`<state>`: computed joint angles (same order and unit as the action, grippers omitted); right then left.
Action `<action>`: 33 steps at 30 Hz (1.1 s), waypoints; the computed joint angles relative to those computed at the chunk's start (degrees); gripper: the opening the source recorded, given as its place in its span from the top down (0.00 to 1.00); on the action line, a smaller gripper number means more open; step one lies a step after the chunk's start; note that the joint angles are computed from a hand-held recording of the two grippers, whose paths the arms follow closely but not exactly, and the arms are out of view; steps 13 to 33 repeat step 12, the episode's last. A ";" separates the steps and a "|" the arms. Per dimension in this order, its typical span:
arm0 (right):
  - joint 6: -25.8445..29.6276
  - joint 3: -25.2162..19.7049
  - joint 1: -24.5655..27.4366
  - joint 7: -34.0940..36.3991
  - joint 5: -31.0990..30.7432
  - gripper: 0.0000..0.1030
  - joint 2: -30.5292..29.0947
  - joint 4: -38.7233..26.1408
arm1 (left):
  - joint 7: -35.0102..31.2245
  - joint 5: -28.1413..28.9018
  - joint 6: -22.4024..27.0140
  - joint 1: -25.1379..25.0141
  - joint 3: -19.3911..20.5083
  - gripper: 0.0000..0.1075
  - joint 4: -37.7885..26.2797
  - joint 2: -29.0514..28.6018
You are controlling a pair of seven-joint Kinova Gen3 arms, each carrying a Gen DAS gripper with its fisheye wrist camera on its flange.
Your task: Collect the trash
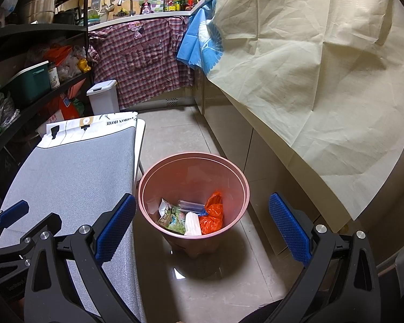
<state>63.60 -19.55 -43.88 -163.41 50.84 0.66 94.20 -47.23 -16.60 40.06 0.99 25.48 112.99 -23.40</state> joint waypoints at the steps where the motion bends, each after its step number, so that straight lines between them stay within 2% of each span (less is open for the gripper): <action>1: 0.04 -0.03 -0.04 -0.10 0.04 0.05 0.01 0.01 | -0.51 0.49 -0.73 0.65 -0.81 0.22 0.41 -0.19; 4: 0.02 -0.03 -0.05 -0.17 0.06 0.06 0.01 0.03 | -1.25 0.69 -1.42 0.61 -0.87 0.22 0.74 -0.61; 8: -0.01 -0.01 -0.03 -0.10 0.03 0.06 0.00 0.05 | -1.02 0.42 0.09 -0.53 0.44 0.22 -0.31 -0.05; 33: -0.05 -0.02 -0.01 -0.14 0.04 0.06 -0.02 0.09 | -1.18 0.59 0.54 -0.09 -0.12 0.22 -0.47 0.18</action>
